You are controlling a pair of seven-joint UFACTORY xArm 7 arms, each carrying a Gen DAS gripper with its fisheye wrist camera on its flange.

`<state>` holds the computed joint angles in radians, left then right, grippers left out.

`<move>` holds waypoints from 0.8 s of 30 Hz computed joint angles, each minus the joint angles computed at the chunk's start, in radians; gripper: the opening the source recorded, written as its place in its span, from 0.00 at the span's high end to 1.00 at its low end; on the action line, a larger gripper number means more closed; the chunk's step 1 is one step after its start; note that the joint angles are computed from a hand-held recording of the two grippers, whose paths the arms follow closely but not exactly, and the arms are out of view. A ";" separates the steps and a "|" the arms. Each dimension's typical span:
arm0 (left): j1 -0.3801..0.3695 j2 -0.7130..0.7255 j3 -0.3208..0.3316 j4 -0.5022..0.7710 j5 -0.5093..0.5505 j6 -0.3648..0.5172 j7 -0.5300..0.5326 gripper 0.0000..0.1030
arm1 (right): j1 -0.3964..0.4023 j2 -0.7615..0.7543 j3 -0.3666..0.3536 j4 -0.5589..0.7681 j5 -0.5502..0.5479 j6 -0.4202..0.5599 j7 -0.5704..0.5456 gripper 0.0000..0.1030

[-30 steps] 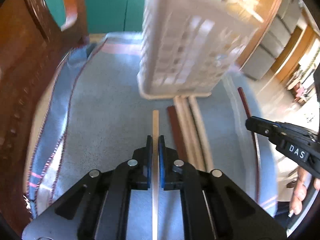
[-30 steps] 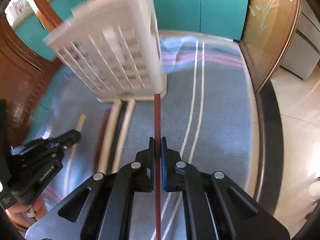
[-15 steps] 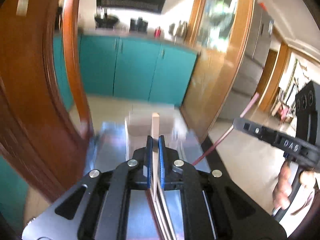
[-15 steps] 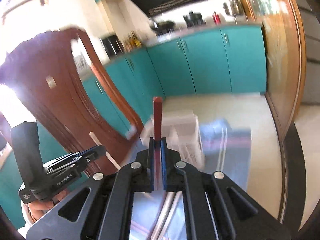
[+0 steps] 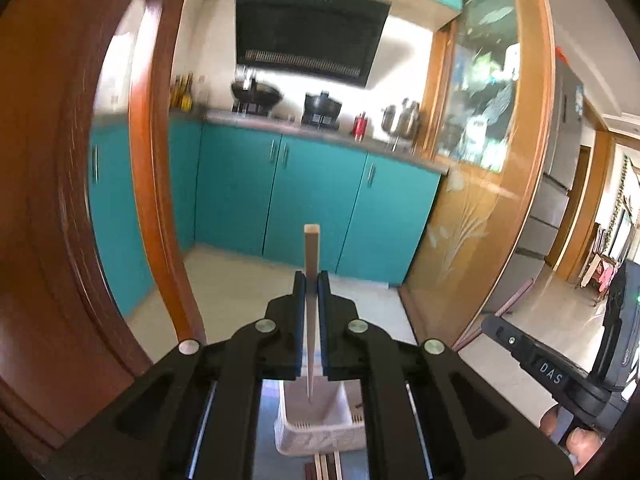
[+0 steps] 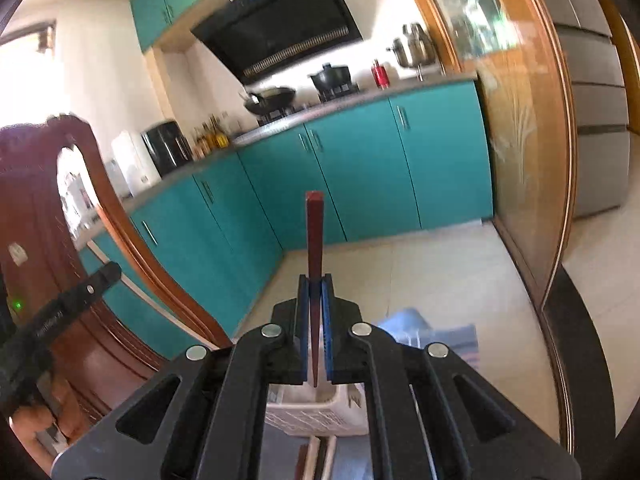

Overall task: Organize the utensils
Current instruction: 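Lower both chopsticks into the white basket and open both tools, then bring both tools back down to the remaining chopsticks on the cloth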

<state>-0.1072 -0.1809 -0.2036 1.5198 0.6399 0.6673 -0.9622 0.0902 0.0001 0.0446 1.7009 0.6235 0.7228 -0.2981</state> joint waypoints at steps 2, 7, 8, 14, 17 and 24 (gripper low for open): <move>0.000 -0.016 0.002 -0.051 -0.012 -0.011 -0.026 0.93 | 0.005 -0.020 0.003 -0.062 -0.012 -0.024 -0.015 0.94; 0.011 -0.084 -0.009 -0.182 -0.042 -0.072 -0.074 0.93 | 0.010 -0.074 -0.014 -0.155 -0.018 -0.006 -0.051 0.76; 0.021 -0.107 -0.022 -0.204 -0.026 -0.074 -0.092 0.92 | 0.010 -0.097 -0.025 -0.181 0.010 -0.002 -0.073 0.70; 0.089 -0.335 -0.098 -0.388 0.000 -0.098 -0.168 0.65 | 0.032 -0.278 -0.135 -0.388 0.244 -0.043 -0.212 0.49; 0.050 -0.452 -0.105 -0.542 -0.109 -0.079 -0.171 0.62 | 0.022 -0.343 -0.171 -0.486 0.256 -0.055 -0.156 0.49; -0.125 -0.470 -0.091 -0.770 -0.451 0.059 -0.086 0.62 | -0.008 -0.286 -0.126 -0.522 -0.051 0.233 0.030 0.49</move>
<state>-0.2324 -0.6508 -0.2944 0.7498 0.1886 0.7261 -1.0477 0.0825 -0.2864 -0.0817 1.1794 0.5727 0.9556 -0.2683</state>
